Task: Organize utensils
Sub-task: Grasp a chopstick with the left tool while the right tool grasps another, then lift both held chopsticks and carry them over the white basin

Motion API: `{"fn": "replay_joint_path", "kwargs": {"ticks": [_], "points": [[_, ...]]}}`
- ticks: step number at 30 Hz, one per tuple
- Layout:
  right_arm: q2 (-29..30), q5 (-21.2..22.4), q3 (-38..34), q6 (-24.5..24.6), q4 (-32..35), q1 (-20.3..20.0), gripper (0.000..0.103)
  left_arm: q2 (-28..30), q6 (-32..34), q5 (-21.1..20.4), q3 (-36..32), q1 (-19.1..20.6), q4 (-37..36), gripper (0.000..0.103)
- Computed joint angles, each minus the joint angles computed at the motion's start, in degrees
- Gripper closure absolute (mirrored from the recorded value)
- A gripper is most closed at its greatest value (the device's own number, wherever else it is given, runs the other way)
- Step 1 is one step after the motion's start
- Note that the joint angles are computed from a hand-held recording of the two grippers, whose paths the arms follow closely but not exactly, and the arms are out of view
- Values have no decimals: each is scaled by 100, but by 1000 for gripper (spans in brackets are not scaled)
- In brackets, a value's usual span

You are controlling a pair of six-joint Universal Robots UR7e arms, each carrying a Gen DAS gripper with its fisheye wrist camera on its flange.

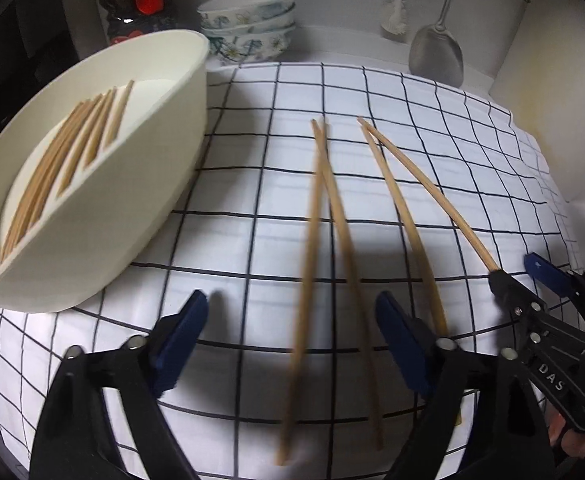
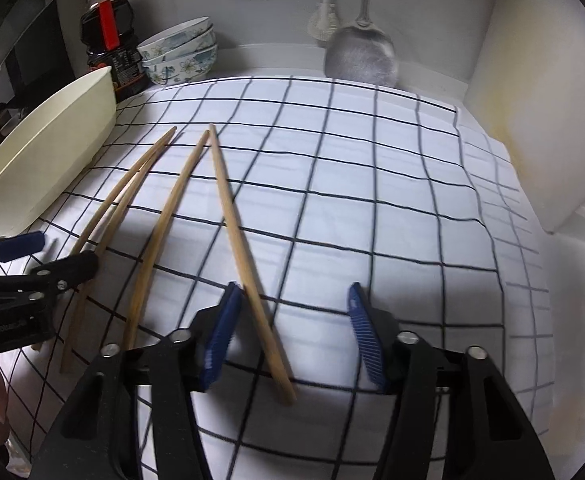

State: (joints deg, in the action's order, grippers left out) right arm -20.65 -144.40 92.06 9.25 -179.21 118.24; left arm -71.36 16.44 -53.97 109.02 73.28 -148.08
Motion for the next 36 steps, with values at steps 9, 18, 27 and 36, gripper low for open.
{"fn": "replay_joint_path", "kwargs": {"ticks": [9,18,27,36], "points": [[59,222,-217,-393,207,-13,87,2,170,-91,-3,28,-141,61],[119,127,-292,-437,352,50,96,-72,150,-165,-45,79,5,89],[105,101,-272,-323,398,69,96,-249,-28,-294,-21,73,64,48],[83,-54,-170,-132,397,114,96,-194,192,128,40,91,-279,48]]}}
